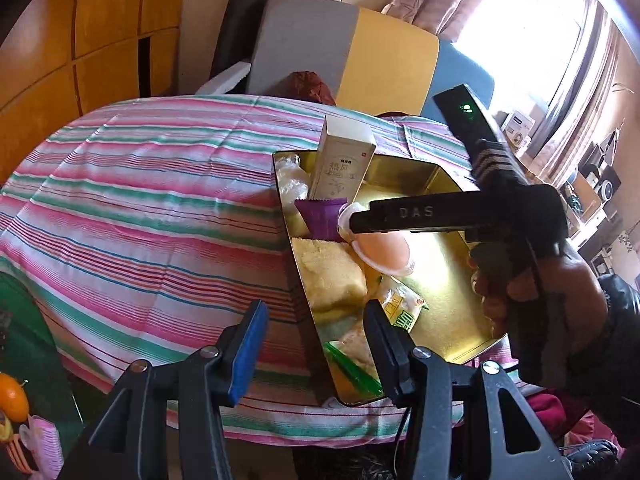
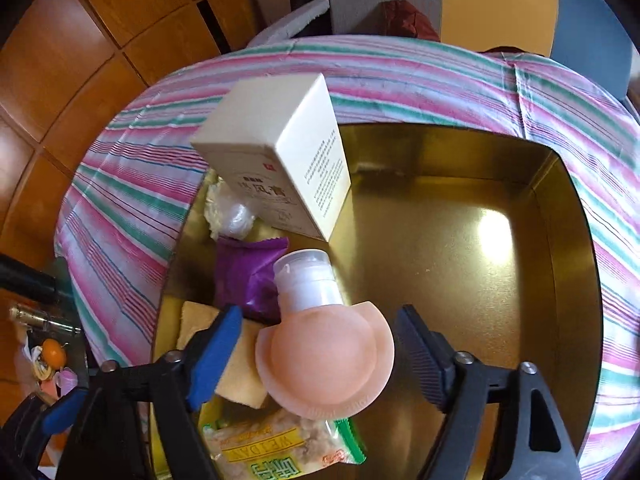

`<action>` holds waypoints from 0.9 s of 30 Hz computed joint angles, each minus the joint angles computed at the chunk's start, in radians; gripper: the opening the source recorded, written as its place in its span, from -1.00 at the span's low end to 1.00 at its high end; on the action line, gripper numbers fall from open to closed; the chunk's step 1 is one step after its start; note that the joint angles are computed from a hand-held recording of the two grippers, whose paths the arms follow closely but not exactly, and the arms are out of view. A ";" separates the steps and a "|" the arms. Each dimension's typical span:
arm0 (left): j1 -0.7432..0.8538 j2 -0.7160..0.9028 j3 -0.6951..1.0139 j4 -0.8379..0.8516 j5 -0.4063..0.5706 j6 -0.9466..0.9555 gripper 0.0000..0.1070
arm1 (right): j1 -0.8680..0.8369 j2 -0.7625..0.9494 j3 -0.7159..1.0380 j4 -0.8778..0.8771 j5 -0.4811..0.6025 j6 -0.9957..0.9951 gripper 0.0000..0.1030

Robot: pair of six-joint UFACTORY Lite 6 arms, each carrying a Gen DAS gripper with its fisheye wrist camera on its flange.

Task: Organize objects
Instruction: 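Carry the peach sponge bottle into the tray and lower it with the right gripper, then release the sponge bottle and move both tools back to the items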

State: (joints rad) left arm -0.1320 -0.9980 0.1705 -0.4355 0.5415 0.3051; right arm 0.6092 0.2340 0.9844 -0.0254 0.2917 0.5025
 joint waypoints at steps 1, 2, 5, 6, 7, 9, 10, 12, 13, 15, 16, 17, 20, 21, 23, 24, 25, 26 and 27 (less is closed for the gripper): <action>-0.024 -0.006 0.001 0.045 -0.008 -0.053 -0.06 | 0.000 -0.022 -0.017 -0.018 -0.003 0.014 0.58; -0.047 -0.013 0.001 0.092 -0.014 -0.108 -0.06 | 0.001 -0.041 -0.032 -0.036 -0.007 0.029 0.58; -0.112 -0.026 0.007 0.216 -0.022 -0.255 -0.06 | 0.011 -0.112 -0.087 -0.115 -0.028 0.104 0.61; -0.138 -0.031 0.009 0.270 -0.023 -0.317 -0.06 | 0.015 -0.139 -0.105 -0.163 -0.031 0.148 0.61; -0.161 -0.034 0.011 0.313 -0.023 -0.367 -0.06 | 0.017 -0.170 -0.127 -0.207 -0.032 0.185 0.63; -0.201 -0.039 0.015 0.384 -0.021 -0.453 -0.05 | 0.017 -0.238 -0.173 -0.273 -0.035 0.241 0.66; -0.227 -0.038 0.018 0.426 -0.021 -0.504 -0.05 | 0.014 -0.271 -0.195 -0.293 -0.035 0.255 0.67; -0.282 -0.038 0.024 0.523 -0.015 -0.620 -0.05 | 0.009 -0.338 -0.239 -0.358 -0.029 0.308 0.68; -0.310 -0.039 0.027 0.567 -0.009 -0.675 -0.05 | 0.005 -0.371 -0.260 -0.376 -0.025 0.319 0.69; -0.364 -0.037 0.034 0.647 0.004 -0.778 -0.05 | -0.009 -0.433 -0.299 -0.396 -0.019 0.328 0.71; -0.395 -0.035 0.038 0.693 0.012 -0.838 -0.05 | -0.016 -0.463 -0.317 -0.403 -0.015 0.330 0.72; -0.415 -0.034 0.041 0.720 0.020 -0.874 -0.05 | -0.024 -0.495 -0.337 -0.408 -0.011 0.329 0.72; -0.483 -0.028 0.055 0.808 0.047 -0.990 -0.05 | -0.063 -0.591 -0.388 -0.374 0.012 0.263 0.73; -0.511 -0.023 0.061 0.842 0.059 -1.036 -0.05 | -0.083 -0.623 -0.403 -0.341 0.019 0.217 0.73; -0.562 -0.016 0.071 0.900 0.082 -1.115 -0.05 | -0.129 -0.687 -0.432 -0.288 0.037 0.132 0.75; -0.590 -0.011 0.077 0.929 0.093 -1.158 -0.05 | -0.161 -0.721 -0.448 -0.243 0.046 0.069 0.75; -0.616 -0.004 0.082 0.954 0.104 -1.196 -0.05 | -0.196 -0.756 -0.465 -0.195 0.054 0.003 0.75; -0.642 0.008 0.090 0.982 0.114 -1.238 -0.05 | -0.240 -0.792 -0.481 -0.138 0.065 -0.078 0.75; -0.673 0.022 0.098 1.015 0.127 -1.288 -0.05 | -0.289 -0.827 -0.496 -0.081 0.076 -0.161 0.75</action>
State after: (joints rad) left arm -0.8045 -0.9764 0.2689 0.5798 0.6682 -0.9826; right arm 0.3205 -0.5926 0.4884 -0.1062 0.3681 0.3417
